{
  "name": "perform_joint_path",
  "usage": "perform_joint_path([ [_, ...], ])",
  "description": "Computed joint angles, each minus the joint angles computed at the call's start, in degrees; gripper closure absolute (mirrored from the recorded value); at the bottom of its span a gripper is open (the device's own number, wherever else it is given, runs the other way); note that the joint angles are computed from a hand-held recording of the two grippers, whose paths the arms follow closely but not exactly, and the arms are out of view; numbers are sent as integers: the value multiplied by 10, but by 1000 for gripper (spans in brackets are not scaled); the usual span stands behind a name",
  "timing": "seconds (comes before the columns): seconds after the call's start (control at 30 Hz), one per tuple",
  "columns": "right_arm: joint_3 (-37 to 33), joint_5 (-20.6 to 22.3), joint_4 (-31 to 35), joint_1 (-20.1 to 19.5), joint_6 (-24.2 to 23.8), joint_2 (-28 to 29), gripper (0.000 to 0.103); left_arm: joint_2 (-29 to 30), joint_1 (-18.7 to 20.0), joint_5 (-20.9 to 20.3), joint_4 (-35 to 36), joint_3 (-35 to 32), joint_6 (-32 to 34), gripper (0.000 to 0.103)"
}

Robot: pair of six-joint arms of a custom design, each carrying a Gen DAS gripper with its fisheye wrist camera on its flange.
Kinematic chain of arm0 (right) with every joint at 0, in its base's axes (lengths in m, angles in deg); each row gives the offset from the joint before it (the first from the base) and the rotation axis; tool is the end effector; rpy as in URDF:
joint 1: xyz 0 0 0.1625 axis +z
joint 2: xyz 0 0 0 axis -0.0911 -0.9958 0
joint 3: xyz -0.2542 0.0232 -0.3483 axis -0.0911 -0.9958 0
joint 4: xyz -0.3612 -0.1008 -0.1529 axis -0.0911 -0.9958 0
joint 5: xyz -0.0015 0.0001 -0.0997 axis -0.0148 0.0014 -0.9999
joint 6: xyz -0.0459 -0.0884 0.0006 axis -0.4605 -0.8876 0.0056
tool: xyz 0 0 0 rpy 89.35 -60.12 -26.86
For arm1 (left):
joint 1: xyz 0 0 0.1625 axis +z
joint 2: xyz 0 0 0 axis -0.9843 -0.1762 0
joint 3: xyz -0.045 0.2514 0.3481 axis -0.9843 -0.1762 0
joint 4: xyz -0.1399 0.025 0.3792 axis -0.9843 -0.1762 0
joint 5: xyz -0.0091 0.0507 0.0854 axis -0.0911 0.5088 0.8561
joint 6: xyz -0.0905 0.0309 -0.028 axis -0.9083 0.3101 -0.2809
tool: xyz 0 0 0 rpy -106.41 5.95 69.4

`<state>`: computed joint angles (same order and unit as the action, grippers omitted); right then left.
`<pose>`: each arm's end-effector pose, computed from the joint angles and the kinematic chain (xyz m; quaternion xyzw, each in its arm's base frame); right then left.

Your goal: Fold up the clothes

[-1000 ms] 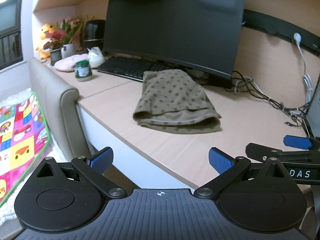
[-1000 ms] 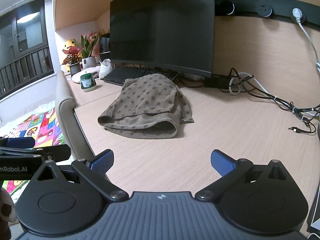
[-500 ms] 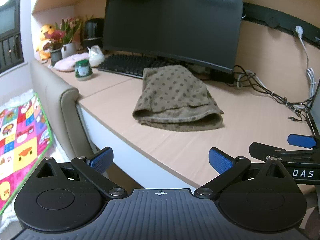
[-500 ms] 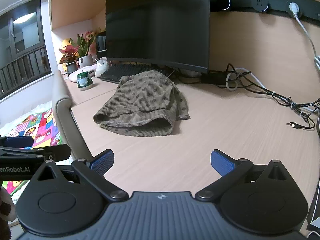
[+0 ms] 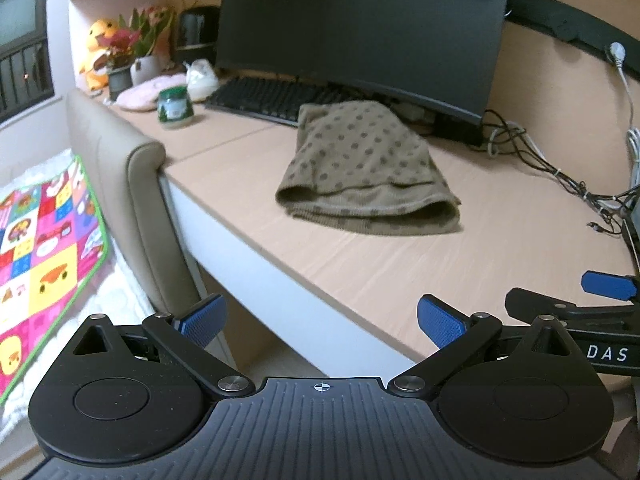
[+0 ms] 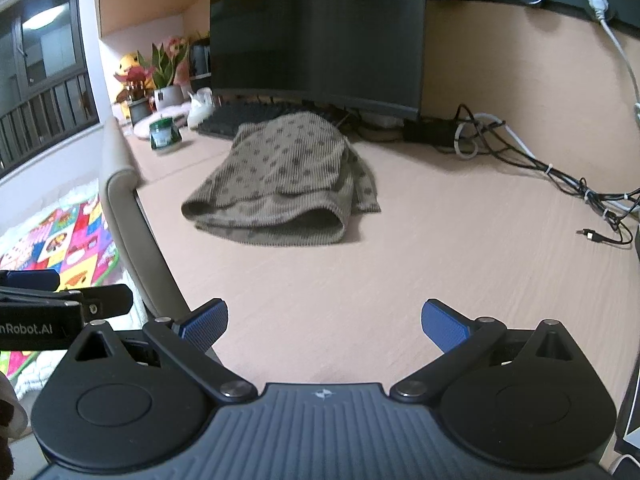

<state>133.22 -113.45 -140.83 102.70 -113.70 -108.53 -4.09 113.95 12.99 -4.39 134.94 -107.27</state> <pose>0.2131 -0.6152 0.1864 0.4859 -0.8423 0.2112 0.0997 -0.2795 -0.4633 0.1375 -0.1420 0.7382 -0.4921 0.4391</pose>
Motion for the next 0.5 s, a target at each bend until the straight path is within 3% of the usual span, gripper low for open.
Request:
perform_joint_path([
  [0.5,-4,3,10,-2,5,-2,0,-1,2,-4,-21,3,19,0],
])
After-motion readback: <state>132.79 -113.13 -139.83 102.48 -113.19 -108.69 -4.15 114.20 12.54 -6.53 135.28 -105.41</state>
